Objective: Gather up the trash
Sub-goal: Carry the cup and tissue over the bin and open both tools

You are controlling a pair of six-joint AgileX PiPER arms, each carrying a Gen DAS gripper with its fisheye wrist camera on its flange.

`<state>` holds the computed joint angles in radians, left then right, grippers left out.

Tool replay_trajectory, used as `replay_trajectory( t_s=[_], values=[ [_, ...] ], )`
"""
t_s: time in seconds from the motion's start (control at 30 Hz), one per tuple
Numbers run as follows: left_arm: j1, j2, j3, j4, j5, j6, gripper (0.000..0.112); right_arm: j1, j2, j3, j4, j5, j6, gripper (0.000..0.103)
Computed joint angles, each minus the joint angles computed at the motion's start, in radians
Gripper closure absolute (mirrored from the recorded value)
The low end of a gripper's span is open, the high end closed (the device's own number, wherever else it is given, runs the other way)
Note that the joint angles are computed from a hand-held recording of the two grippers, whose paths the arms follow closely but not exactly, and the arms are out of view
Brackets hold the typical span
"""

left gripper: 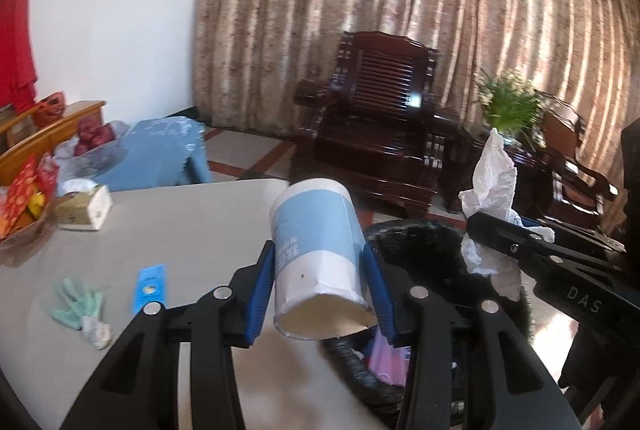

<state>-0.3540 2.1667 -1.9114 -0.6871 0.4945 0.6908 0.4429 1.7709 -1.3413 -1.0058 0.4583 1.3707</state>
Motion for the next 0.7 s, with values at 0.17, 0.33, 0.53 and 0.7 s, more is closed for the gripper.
replay_trajectory(
  t_s=[0.17, 0.33, 0.53, 0.7],
  values=[
    [-0.059, 0.034, -0.039, -0.005, 0.024, 0.007, 0.068, -0.043, -0.056, 0.120, -0.072, 0.000, 0.095, 0.082],
    [-0.119, 0.103, -0.122, 0.017, 0.049, -0.013, 0.068, -0.093, -0.090, 0.214, -0.142, -0.017, 0.194, 0.081],
    [-0.164, 0.234, -0.310, 0.094, 0.109, -0.104, 0.068, -0.152, -0.096, 0.283, -0.195, -0.046, 0.254, 0.081],
    [-0.188, 0.374, -0.548, 0.217, 0.222, -0.256, 0.063, -0.188, -0.062, 0.285, -0.181, -0.054, 0.245, 0.076]
  ],
)
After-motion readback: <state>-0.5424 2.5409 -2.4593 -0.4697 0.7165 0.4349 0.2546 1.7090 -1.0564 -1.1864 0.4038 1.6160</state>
